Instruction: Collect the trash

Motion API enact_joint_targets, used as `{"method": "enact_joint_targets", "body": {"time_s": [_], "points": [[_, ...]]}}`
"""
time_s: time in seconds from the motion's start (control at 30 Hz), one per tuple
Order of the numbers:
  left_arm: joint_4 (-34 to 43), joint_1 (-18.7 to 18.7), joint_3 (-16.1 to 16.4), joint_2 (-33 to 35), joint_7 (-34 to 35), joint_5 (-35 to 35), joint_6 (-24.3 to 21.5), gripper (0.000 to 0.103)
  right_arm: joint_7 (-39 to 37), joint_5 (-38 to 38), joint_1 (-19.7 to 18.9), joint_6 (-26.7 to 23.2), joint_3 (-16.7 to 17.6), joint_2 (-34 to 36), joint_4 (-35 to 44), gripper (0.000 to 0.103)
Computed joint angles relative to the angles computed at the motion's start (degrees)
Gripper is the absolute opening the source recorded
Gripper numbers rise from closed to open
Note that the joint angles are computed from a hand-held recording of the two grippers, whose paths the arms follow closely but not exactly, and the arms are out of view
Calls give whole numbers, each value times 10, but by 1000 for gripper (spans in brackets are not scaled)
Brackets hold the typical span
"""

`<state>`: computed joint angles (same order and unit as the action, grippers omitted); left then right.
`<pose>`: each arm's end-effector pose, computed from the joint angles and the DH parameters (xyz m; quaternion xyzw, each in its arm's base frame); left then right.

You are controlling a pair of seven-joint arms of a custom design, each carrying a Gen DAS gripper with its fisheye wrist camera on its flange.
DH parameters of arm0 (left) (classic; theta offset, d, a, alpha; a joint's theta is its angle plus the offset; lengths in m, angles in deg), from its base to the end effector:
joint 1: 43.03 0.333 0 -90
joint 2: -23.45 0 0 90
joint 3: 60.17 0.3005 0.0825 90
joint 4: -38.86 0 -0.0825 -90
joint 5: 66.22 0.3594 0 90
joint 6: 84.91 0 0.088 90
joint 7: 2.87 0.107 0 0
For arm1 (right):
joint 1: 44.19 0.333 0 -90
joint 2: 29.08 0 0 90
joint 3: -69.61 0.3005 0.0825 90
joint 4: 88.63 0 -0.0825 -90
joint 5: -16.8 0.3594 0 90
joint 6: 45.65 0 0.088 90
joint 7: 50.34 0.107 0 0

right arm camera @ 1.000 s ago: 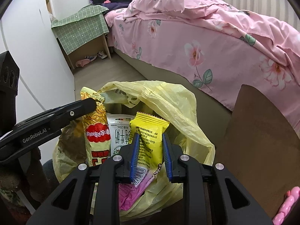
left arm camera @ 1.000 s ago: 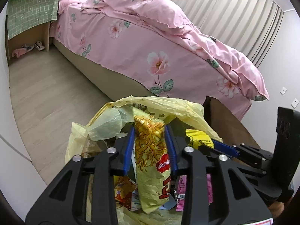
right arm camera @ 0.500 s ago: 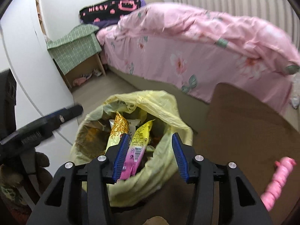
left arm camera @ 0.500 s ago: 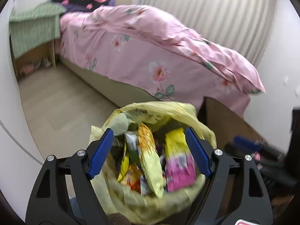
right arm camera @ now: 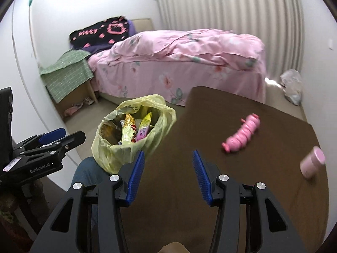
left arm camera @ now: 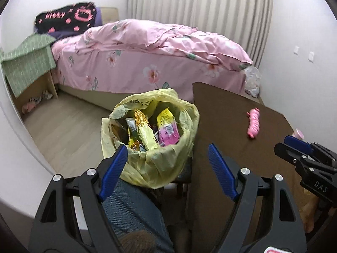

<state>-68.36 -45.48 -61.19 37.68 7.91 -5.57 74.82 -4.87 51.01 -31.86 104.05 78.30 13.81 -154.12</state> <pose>0.6233 -0.0767 0.4378 -0.7617 0.4875 -0.2629 0.3363 0.7339 0.2240 0.4387 -0.8098 0.4000 -0.1335 0.4079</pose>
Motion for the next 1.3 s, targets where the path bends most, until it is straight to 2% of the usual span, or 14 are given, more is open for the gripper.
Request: {"method": "enact_joint_targets", "body": {"time_s": [0.1, 0.17, 0.4, 0.7, 1.3], "points": [[-1, -13, 0, -4, -11, 34, -10, 75, -14, 3, 6, 62, -6, -43, -78, 45], [1, -11, -4, -3, -9, 30, -9, 75, -18, 5, 9, 86, -6, -57, -102, 45], [-2, -7, -5, -8, -19, 32, -3, 75, -21, 20, 1, 84, 1, -63, -107, 45], [-6, -6, -4, -12, -14, 33, 8, 75, -24, 26, 4, 114, 0, -84, -138, 45], [-10, -2, -5, -14, -3, 25, 16, 75, -21, 25, 5, 112, -2, -86, -140, 45]]}}
